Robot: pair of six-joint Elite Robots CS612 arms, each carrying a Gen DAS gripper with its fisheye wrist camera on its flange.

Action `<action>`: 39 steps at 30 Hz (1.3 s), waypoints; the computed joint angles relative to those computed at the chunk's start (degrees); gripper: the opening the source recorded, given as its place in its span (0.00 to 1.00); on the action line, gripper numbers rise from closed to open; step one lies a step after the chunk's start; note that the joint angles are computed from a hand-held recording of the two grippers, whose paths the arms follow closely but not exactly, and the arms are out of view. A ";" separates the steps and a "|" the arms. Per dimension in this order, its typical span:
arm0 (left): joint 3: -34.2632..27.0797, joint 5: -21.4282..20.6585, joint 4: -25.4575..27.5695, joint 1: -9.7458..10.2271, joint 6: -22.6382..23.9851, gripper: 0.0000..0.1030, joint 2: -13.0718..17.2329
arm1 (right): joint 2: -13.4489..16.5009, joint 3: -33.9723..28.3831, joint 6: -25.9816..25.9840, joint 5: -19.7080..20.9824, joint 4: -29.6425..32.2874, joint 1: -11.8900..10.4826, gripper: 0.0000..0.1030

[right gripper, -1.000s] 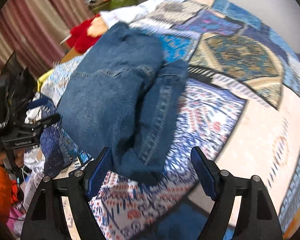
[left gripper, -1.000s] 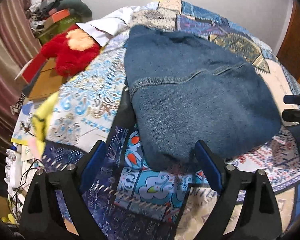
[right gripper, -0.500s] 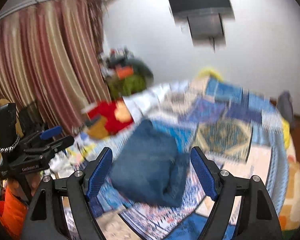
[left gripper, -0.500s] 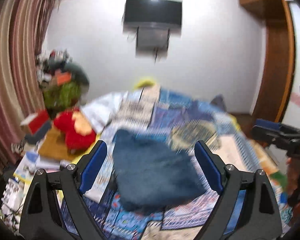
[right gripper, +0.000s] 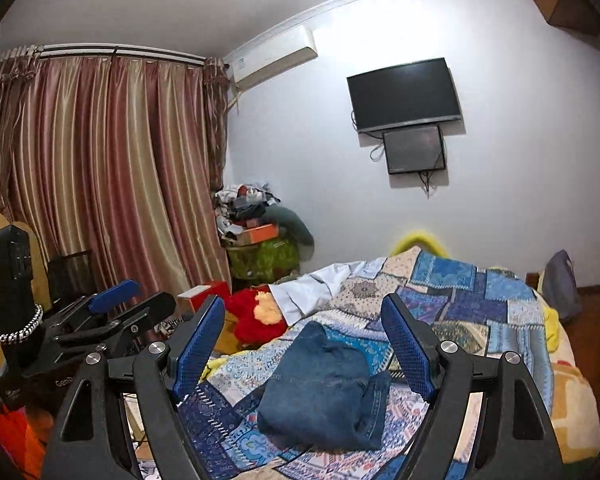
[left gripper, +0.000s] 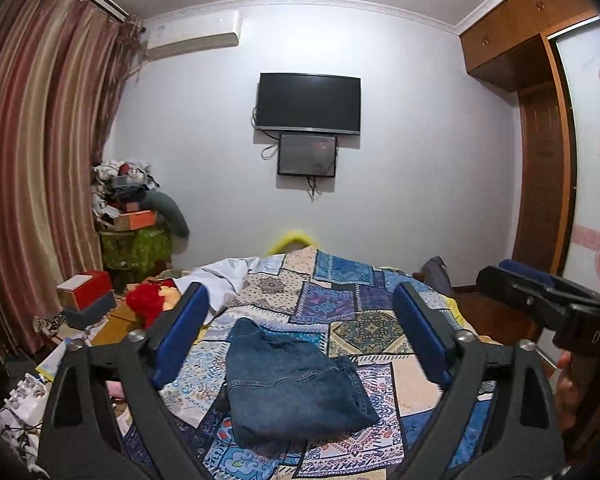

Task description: Fold large clothes

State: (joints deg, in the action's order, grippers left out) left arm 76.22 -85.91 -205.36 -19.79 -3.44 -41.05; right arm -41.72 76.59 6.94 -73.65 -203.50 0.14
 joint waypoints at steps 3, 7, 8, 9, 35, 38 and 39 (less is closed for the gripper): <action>0.77 0.72 -0.18 -0.09 0.01 0.99 -0.19 | -0.62 1.38 1.05 -0.81 0.57 0.26 0.87; 1.21 1.28 0.68 -0.13 -0.28 1.00 -0.32 | -1.02 2.69 1.59 -4.64 -0.02 0.91 1.00; 1.34 1.23 0.69 -0.09 -0.41 1.00 -0.35 | -1.14 2.81 1.06 -5.88 0.60 1.16 1.00; 1.30 1.03 0.85 -0.01 -0.64 1.00 -0.32 | -1.12 2.65 0.64 -6.58 1.23 1.27 1.00; -0.17 -0.71 2.78 0.48 -1.21 1.00 0.46 | 0.08 0.85 -0.59 -8.43 3.73 1.79 1.00; -0.25 -1.03 3.02 0.66 -1.53 1.00 0.57 | 0.24 0.60 -0.81 -8.67 4.14 1.81 1.00; -0.36 -1.24 3.16 0.74 -1.62 1.00 0.63 | 0.29 0.53 -0.89 -8.64 4.21 1.78 1.00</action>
State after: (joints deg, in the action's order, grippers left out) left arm 75.86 -87.14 -202.21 -19.05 -5.06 -40.43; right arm -41.43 77.12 6.05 -82.29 -199.30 1.92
